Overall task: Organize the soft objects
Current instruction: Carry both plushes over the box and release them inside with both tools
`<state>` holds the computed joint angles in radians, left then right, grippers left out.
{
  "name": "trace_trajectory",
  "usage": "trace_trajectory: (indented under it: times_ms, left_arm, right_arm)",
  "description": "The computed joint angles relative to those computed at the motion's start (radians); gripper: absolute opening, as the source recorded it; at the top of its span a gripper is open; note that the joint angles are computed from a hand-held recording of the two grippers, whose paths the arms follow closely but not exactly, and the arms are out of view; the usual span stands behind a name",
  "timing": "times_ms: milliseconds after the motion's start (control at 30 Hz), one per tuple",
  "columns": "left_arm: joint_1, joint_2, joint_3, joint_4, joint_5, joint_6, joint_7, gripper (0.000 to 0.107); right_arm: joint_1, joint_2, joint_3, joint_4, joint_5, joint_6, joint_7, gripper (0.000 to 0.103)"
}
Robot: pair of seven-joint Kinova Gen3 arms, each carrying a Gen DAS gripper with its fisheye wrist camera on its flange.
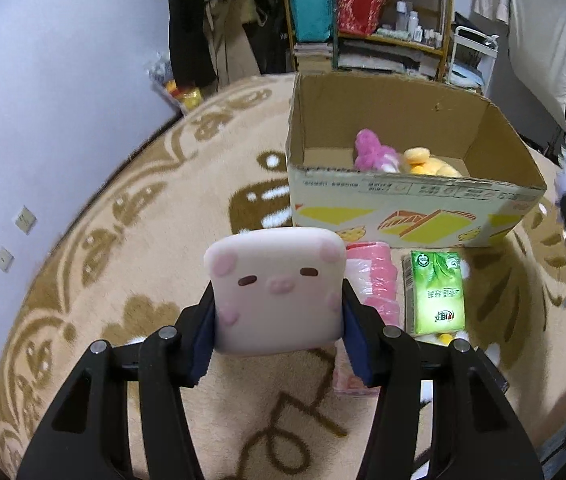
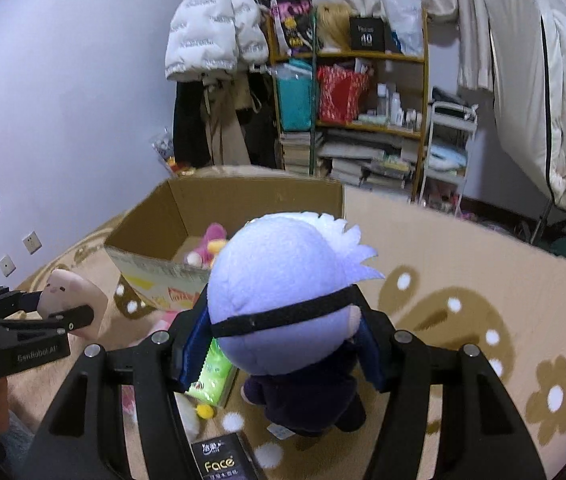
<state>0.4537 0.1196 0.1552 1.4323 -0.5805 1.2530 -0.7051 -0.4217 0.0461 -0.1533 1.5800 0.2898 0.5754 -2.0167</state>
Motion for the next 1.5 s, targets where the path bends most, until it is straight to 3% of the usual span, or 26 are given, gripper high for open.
trace_trajectory:
  times_ms: [467, 800, 1133, 1500]
  left_arm:
    - [0.044, -0.068, 0.05, 0.056, -0.251, -0.052, 0.168, 0.053]
    - [0.048, -0.08, 0.082, 0.049, -0.386, -0.088, 0.209, 0.054]
    - [0.068, -0.023, 0.047, -0.04, -0.386, -0.096, 0.152, 0.054]
    - [0.043, 0.054, -0.033, -0.171, -0.258, -0.123, 0.022, 0.054]
  right_arm:
    - [0.014, -0.038, -0.011, 0.0, 0.029, -0.099, -0.011, 0.066]
    - [0.014, -0.023, -0.008, -0.012, 0.044, -0.143, -0.019, 0.066]
    - [0.018, 0.008, 0.017, -0.038, 0.009, -0.169, -0.004, 0.066]
    - [0.018, 0.064, 0.04, -0.09, -0.034, -0.179, 0.045, 0.067]
